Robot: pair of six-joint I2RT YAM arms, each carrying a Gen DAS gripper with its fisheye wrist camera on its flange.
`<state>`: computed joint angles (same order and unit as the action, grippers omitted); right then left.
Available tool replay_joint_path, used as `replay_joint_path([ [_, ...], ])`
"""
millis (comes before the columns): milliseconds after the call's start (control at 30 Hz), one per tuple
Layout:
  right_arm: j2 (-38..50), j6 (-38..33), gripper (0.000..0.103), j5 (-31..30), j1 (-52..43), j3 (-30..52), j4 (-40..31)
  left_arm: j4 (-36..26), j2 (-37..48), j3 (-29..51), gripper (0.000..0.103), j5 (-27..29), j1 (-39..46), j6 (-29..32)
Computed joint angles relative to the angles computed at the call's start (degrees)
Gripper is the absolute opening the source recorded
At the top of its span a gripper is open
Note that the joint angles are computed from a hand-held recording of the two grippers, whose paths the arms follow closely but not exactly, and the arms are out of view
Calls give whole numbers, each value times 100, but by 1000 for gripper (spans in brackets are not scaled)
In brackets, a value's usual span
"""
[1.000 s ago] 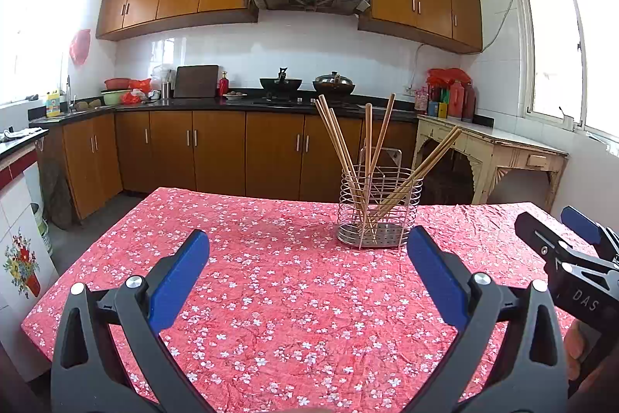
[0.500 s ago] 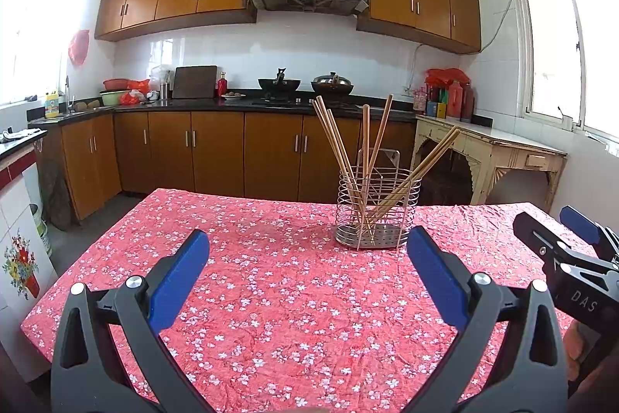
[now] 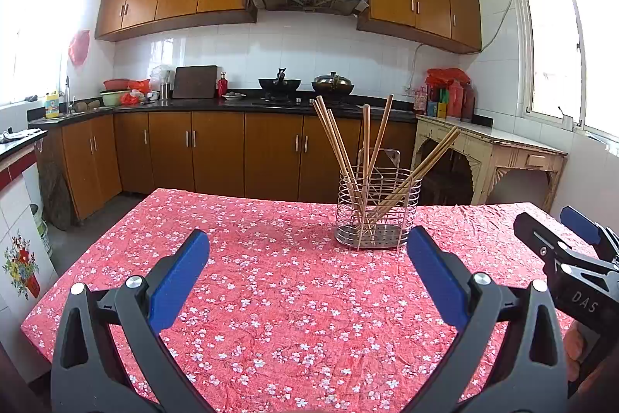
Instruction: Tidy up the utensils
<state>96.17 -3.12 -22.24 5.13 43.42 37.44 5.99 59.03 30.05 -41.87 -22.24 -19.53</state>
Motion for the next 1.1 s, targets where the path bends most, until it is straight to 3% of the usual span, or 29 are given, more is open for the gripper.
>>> replay_joint_path([
  [1100,-12,4,99,-9,-7,30,-51,142,12,-25,101,20,42,-1],
])
